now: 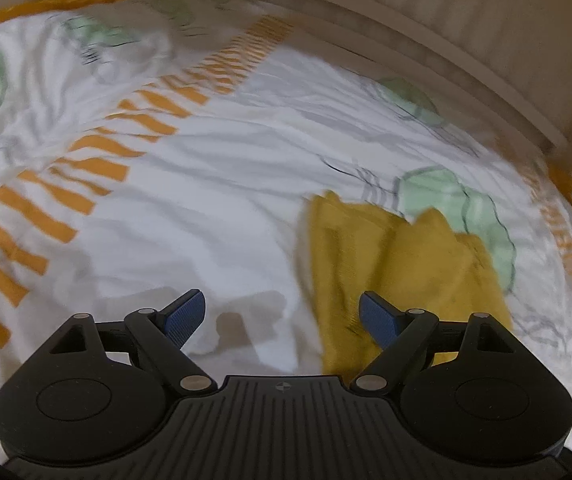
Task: Fold small clothes
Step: 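Open the right tool and release the folded sweater onto the duvet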
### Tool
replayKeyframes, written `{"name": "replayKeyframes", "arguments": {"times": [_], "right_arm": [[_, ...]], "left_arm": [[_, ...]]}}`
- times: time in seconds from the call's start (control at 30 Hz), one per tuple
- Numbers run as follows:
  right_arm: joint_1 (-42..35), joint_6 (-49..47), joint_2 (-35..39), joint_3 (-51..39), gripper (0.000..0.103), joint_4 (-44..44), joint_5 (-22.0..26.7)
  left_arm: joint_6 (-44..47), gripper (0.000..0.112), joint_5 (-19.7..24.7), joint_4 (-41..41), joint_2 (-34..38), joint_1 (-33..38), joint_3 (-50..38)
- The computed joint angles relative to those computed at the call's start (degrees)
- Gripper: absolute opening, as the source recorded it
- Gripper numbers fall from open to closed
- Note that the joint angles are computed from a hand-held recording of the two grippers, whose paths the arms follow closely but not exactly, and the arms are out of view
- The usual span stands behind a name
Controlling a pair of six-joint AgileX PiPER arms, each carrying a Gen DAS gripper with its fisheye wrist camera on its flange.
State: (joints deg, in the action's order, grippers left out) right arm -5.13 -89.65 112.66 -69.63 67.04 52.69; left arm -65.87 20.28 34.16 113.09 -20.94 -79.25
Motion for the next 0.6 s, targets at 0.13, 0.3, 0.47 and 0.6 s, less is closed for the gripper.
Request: {"name": "replayKeyframes", "arguments": {"times": [0.13, 0.3, 0.47, 0.6], "right_arm": [[-1.83, -2.24, -0.47, 0.62, 0.082, 0.18, 1.58], [-5.42, -2.45, 0.23, 0.49, 0.082, 0.89, 3.37], [-6.93, -1.04, 2.56, -0.71, 0.082, 2.43, 4.94], [-7.26, -2.26, 2.59, 0.37, 0.084, 3.26, 5.01]], "left_arm": [[0.43, 0.084, -3.31, 3.46, -1.23, -1.77, 1.61], [7.03, 0.084, -5.42, 3.59, -1.55, -4.47, 1.39], [20.97, 0.084, -1.42, -4.60, 2.71, -6.72, -4.57], [22.87, 0.083, 5.65, -5.20, 8.77, -6.96, -13.64]]}}
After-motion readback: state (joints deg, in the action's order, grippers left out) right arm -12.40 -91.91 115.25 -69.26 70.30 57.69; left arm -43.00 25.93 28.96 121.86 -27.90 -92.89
